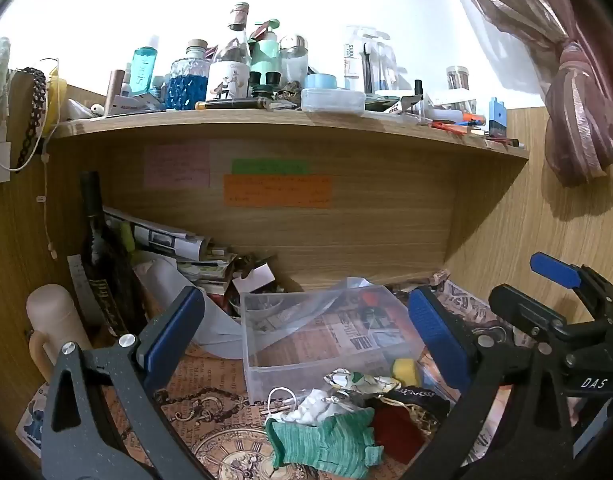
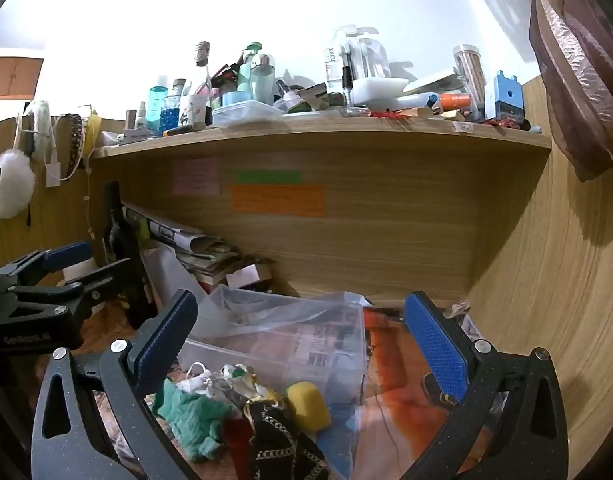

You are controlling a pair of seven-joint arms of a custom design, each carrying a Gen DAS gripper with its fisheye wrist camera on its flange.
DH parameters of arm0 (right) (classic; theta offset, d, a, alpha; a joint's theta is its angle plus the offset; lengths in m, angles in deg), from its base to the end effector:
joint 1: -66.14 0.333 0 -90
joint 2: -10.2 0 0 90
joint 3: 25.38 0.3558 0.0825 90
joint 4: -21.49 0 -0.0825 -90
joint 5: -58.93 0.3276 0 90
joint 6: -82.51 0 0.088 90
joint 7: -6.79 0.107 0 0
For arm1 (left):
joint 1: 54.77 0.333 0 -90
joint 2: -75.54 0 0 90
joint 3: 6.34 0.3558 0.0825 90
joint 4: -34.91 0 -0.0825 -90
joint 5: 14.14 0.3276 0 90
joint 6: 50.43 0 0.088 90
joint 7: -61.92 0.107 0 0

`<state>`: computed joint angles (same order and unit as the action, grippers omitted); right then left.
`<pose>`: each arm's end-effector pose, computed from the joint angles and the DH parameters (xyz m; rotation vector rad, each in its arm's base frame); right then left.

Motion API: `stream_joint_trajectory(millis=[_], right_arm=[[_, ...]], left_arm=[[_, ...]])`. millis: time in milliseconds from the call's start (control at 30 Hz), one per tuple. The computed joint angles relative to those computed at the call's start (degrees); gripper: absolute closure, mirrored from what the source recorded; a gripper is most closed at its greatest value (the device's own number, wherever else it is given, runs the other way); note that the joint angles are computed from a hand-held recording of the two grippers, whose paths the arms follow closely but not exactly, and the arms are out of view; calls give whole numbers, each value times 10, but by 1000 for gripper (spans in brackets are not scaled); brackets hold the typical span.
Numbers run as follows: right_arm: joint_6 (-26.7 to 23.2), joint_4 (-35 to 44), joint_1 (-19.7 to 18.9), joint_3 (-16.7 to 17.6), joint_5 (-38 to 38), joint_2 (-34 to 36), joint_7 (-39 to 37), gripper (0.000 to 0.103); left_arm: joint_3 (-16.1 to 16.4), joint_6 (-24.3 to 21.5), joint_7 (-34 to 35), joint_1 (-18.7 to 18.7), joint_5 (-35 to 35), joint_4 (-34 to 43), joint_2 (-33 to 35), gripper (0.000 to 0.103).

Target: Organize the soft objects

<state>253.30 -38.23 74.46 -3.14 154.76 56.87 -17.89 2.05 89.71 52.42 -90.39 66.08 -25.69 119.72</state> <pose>0.7395 0.2080 0.4675 -1.6088 0.7979 -0.6843 0.6689 -0.3976 0.4948 -1.5322 1.1548 -0.9737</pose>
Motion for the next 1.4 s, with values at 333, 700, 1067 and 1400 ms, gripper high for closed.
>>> stream_joint_trajectory(millis=[333,700,1067,1400], right_arm=[[4,-1,5,1,-3,-3,10,0],[-4,-5,-3,5,-5,-2,19,0],[-10,-7,0,1,-2,-4,25,0],[-11,-9,1,0,1,-6,25,0]], left_arm=[[1,-6,9,-2,-8,20,13,0],[4,2,5,-3,-4,11,9,0],[5,3,7,-3,-7,13,10,0],[5,4,7,-3,-7,12,9,0]])
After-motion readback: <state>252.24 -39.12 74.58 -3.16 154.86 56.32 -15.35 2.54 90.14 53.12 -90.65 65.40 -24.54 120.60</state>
